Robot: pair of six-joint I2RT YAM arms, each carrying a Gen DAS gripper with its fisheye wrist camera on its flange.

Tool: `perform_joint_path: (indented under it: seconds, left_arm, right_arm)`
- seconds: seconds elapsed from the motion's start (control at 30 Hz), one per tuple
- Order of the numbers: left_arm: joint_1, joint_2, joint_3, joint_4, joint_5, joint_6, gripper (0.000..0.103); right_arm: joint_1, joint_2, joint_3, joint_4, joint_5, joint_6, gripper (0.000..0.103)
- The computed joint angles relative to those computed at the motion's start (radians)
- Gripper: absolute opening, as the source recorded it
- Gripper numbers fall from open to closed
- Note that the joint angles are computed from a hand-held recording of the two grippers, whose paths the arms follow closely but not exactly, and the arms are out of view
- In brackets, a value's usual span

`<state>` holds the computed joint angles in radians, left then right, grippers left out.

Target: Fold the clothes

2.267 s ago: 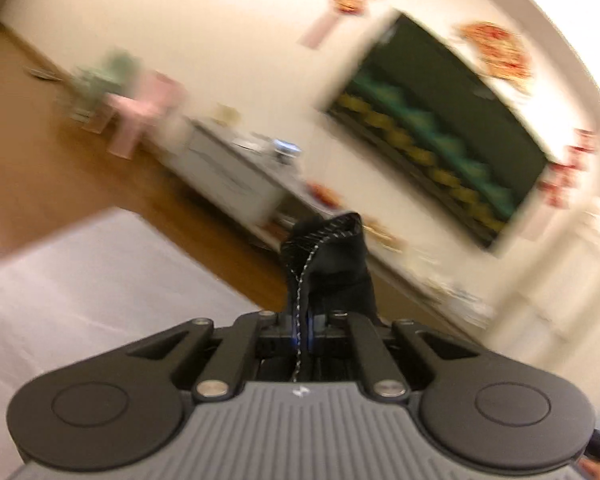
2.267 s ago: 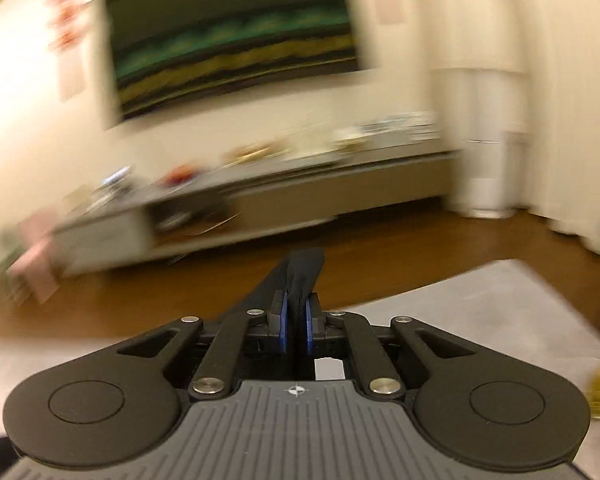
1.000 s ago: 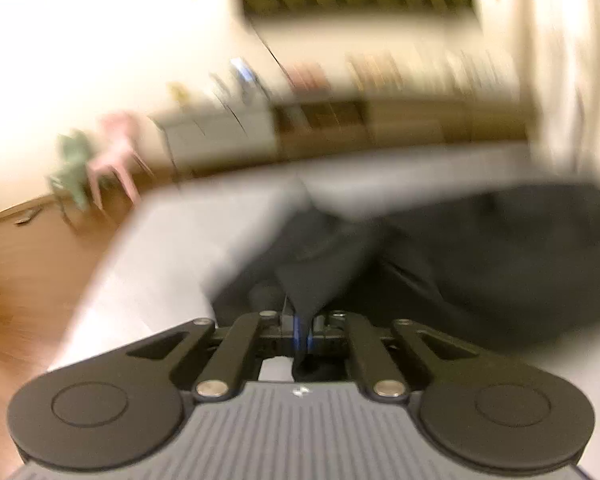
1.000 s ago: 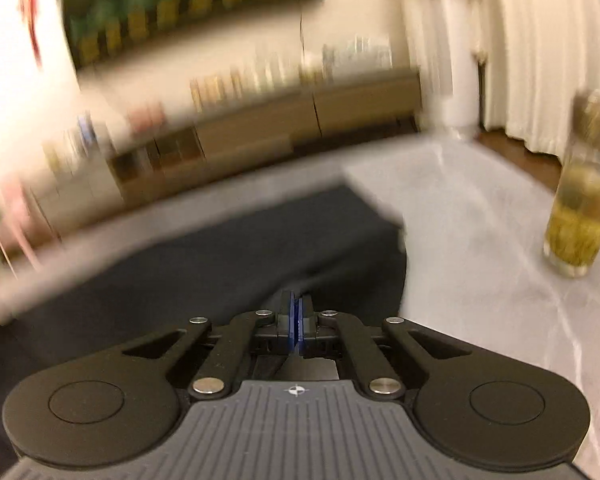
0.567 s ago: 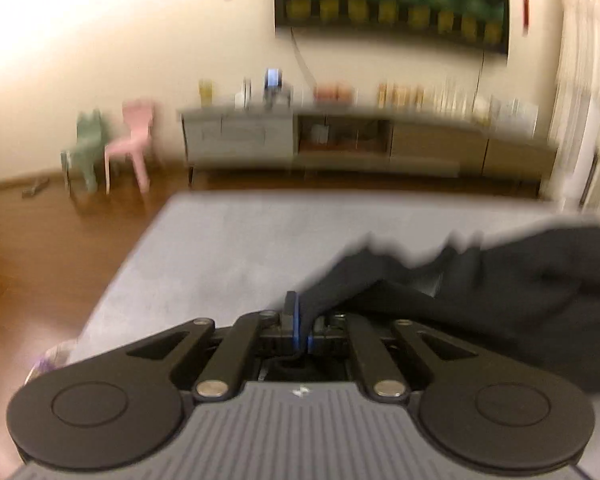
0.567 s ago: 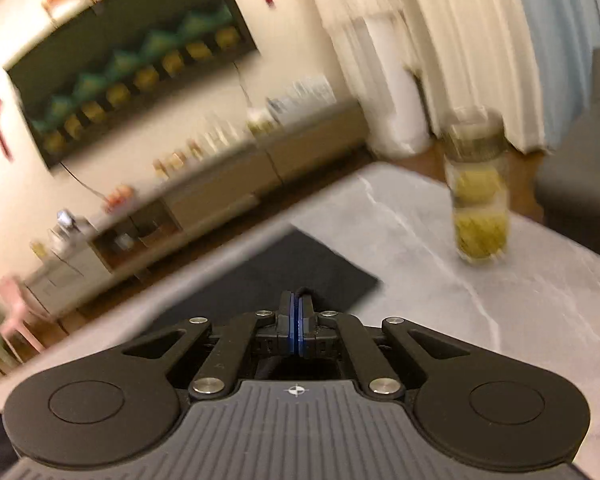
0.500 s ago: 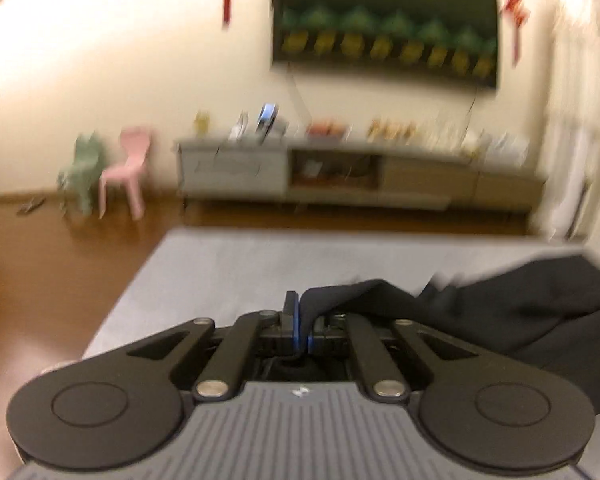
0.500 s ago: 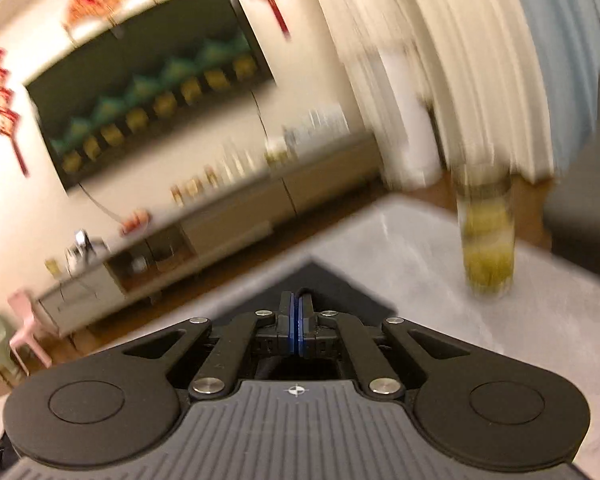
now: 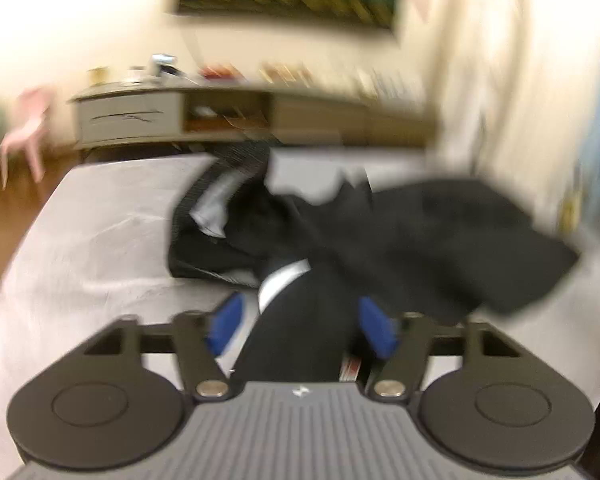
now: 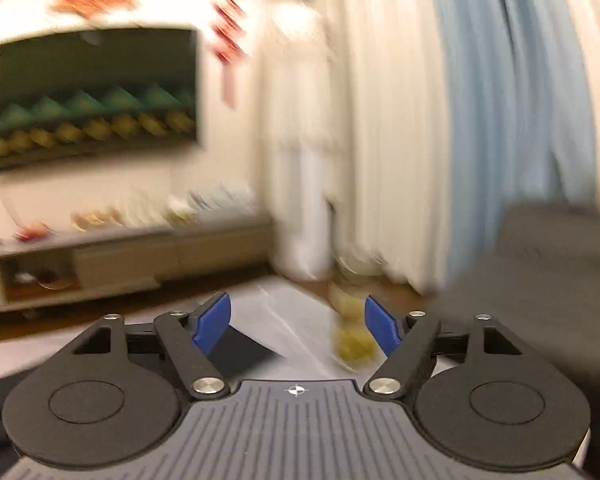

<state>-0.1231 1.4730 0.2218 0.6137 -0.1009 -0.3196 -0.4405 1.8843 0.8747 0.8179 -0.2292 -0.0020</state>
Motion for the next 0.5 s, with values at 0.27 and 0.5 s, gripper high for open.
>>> perform_joint_path:
  seconds: [0.27, 0.5]
  left_arm:
    - [0.056, 0.315, 0.15, 0.044, 0.043, -0.055, 0.078]
    - [0.129, 0.307, 0.049, 0.214, 0.043, -0.082, 0.075]
  right_arm:
    - [0.596, -0.219, -0.069, -0.419, -0.236, -0.315, 0.096]
    - [1.083, 0.129, 0.407, -0.643, 0.044, -0.434, 0.101]
